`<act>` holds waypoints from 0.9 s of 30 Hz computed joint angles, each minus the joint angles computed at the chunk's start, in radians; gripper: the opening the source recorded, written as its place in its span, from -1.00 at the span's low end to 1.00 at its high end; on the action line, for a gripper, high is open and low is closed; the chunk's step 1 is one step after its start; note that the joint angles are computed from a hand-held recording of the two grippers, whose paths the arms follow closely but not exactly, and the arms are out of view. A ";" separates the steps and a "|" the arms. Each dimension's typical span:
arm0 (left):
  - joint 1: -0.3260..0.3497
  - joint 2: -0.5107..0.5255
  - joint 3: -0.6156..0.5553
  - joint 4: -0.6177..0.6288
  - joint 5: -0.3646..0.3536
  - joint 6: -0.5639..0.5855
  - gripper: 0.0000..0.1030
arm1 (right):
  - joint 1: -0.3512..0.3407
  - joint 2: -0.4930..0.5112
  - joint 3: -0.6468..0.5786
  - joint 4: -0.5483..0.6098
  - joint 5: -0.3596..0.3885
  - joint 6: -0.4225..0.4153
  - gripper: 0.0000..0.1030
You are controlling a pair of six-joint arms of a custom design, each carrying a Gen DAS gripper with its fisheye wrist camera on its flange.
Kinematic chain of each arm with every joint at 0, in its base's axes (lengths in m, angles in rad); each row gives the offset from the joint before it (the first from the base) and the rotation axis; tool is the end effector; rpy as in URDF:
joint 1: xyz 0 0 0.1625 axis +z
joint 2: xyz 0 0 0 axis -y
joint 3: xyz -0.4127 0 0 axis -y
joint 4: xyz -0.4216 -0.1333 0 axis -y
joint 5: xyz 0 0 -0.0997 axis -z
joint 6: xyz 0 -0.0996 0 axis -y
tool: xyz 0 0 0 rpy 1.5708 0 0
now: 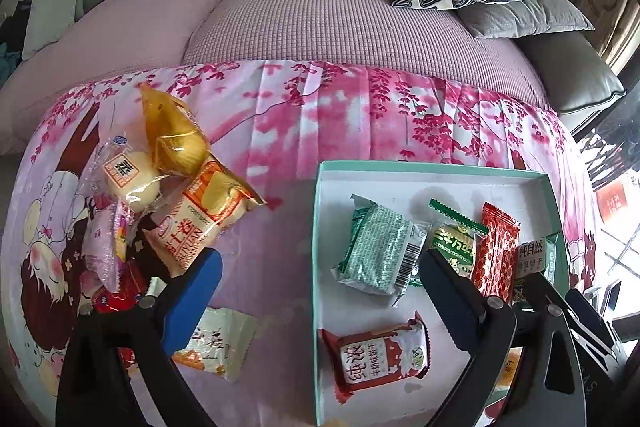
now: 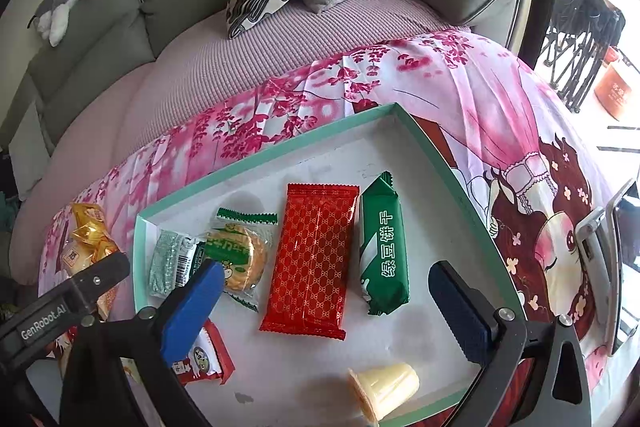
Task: Organize snacks
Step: 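Withdraw both tools from the tray back toward the snack pile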
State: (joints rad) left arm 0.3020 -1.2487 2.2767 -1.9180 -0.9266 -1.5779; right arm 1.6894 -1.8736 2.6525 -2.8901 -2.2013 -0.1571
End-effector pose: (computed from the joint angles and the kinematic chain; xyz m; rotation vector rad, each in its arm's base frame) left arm -0.3013 -0.2961 0.0683 -0.0857 2.3227 -0.6418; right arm 0.1100 -0.2929 0.2426 0.1164 -2.4348 0.6571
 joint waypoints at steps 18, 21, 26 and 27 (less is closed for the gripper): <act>-0.168 -0.295 0.130 0.387 -0.106 -0.269 0.92 | 0.221 0.142 0.010 0.050 -0.058 0.094 1.00; -0.186 -0.368 0.148 0.466 -0.114 -0.343 0.92 | 0.253 0.179 0.013 0.046 -0.063 0.109 1.00; -0.213 -0.501 0.181 0.587 -0.135 -0.460 0.92 | 0.307 0.239 0.018 0.032 -0.062 0.119 1.00; -0.219 -0.527 0.187 0.617 -0.144 -0.487 0.92 | 0.317 0.251 0.018 0.025 -0.063 0.119 1.00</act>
State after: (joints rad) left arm 0.0828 -1.7761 2.4632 -1.3005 -1.0702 -2.0648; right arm 2.0069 -1.6223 2.6709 -2.8647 -2.2642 -0.0382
